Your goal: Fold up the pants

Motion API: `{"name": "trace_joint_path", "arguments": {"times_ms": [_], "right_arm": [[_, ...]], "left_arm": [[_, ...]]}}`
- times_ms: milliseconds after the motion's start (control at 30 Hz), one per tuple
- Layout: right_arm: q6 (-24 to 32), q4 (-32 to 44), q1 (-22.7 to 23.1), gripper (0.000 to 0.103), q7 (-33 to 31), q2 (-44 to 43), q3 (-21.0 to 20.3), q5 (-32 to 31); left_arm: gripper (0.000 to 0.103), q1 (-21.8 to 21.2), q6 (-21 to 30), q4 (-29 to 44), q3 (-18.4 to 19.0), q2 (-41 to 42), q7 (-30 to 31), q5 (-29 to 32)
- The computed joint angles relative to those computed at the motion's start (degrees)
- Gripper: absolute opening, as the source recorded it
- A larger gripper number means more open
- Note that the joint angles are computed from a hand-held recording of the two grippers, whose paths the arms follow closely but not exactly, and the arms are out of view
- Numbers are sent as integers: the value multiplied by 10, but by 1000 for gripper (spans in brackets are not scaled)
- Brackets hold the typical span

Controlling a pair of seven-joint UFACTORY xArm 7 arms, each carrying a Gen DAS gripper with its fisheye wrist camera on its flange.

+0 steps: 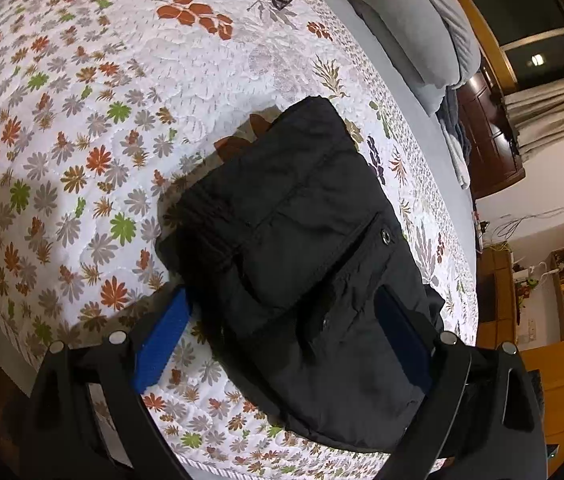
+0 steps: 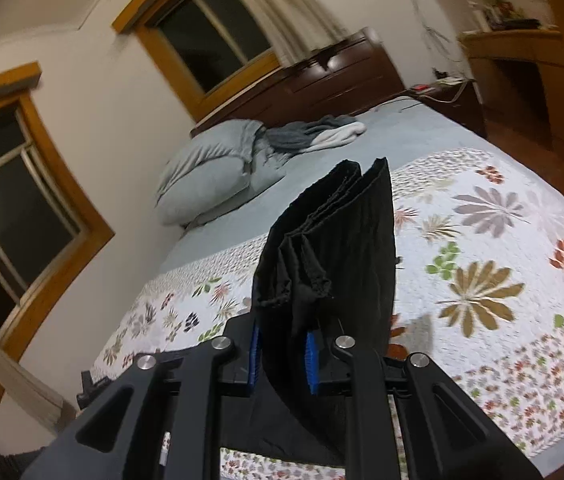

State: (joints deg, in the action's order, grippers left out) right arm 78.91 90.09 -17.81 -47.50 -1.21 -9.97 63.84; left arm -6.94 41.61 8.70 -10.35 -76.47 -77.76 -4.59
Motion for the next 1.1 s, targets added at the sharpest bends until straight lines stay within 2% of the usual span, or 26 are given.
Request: {"name": "trace_joint_path", "arguments": {"times_ms": [567,833,1067,1100], "right_arm": [[-104,-126,146,18,-27,-124,38,-142],[-185,-224,221,17,-29,-180,68,-230],[-252,-293,265,17,-15,-208,87,-293],[-276,-313,270,17,-13,-218,99,-314]], "left_arm": [[92,-6,-15,-28,4,-36,-3,-4],[92,-14,-5,-34,9,-56,3,-4],[92,-16,-5,-37,16,-63,14,-11],[92,-16,-5,-37,18,-60,19,-10]]}}
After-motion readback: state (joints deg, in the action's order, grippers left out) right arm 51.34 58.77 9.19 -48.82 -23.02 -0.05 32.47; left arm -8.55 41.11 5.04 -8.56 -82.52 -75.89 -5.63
